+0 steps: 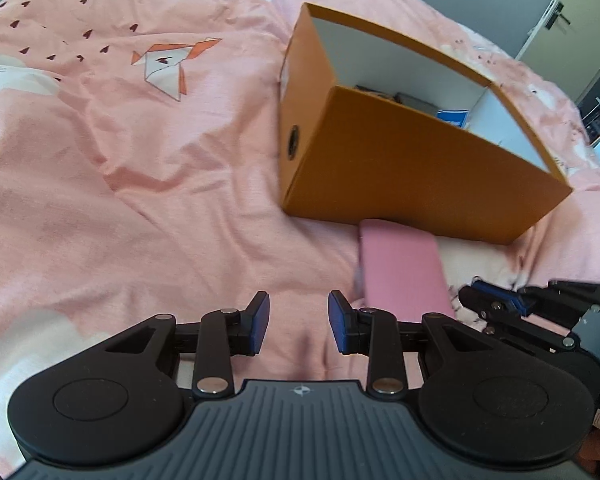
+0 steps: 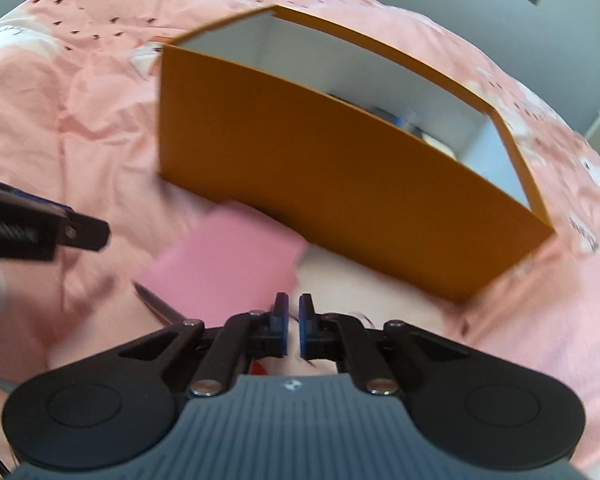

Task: Organize objects
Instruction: 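Grasp the pink wallet with the right tool while the left tool approaches the pink backpack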

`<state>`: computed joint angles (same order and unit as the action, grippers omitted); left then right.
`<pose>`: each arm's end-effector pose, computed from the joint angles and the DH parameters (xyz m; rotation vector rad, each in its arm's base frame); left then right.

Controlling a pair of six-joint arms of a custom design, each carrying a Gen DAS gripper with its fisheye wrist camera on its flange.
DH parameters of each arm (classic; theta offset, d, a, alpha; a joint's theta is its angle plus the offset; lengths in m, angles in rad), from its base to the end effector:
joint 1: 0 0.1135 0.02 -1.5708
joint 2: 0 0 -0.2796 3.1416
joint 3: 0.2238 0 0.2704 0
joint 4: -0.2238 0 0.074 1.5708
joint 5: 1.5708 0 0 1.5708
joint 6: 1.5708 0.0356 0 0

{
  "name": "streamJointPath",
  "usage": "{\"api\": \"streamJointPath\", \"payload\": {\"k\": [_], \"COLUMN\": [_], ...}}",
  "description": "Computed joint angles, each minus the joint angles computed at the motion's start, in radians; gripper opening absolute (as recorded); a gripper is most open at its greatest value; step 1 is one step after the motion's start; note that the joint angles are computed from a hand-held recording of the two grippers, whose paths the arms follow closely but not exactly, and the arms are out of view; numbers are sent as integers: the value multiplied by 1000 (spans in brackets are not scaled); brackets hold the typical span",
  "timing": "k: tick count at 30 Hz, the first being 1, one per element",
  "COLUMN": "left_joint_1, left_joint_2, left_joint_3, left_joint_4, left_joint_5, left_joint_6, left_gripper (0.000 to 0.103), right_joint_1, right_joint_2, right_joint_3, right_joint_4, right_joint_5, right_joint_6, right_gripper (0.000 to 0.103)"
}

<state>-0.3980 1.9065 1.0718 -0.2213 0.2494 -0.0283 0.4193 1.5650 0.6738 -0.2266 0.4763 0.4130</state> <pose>0.3534 -0.1581 0.1280 0.5734 2.5906 -0.4726 0.2596 0.0979 0.1307 0.1332 2.5235 -0.3252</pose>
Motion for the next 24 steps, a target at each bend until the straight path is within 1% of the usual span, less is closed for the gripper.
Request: {"api": "streamJointPath", "payload": {"k": [2, 3, 5, 6, 7, 9, 10, 11, 14, 16, 17, 18, 20, 22, 23, 24], "left_joint_1": [-3, -6, -14, -18, -21, -24, -24, -24, -23, -20, -17, -15, -8, -3, -2, -2], "left_joint_2": [1, 4, 7, 7, 6, 4, 5, 4, 10, 16, 21, 25, 36, 47, 52, 56], "left_joint_3": [3, 8, 14, 16, 16, 15, 16, 16, 24, 33, 40, 45, 52, 60, 63, 65], "left_joint_4": [-6, -12, -22, -24, -24, -25, -25, -26, -24, -18, -17, -15, -12, -15, -16, -17], "left_joint_5": [6, 2, -17, -29, -39, -51, -51, -52, -67, -83, -92, -101, -104, -98, -96, -95], "left_joint_6": [-8, -14, -18, -17, -16, -12, -10, -12, -12, -13, -13, -14, -14, -11, -9, -4], "left_gripper": [37, 37, 36, 36, 36, 36, 36, 36, 36, 36, 36, 36, 36, 36, 36, 36], "right_joint_1": [-28, -41, -38, -30, -22, -7, -2, 1, 4, -3, -1, 0, 14, 20, 22, 32], "right_joint_2": [-54, -82, -118, -126, -132, -127, -120, -106, -53, -15, 5, 27, 78, 113, 149, 184], "right_joint_3": [-39, -55, -78, -84, -89, -91, -88, -80, -35, -1, 18, 35, 72, 100, 133, 160], "right_joint_4": [4, 15, 47, 66, 86, 118, 130, 136, 141, 136, 129, 123, 110, 93, 62, 39], "right_joint_5": [-40, -68, -90, -99, -112, -139, -153, -160, -157, -178, -182, -187, -172, -168, -160, -129], "right_joint_6": [24, 27, 22, 11, -5, -29, -39, -44, -52, -59, -60, -65, -70, -67, -62, -58], "right_gripper": [5, 9, 10, 14, 23, 34, 35, 36, 43, 52, 54, 57, 62, 70, 72, 75]}}
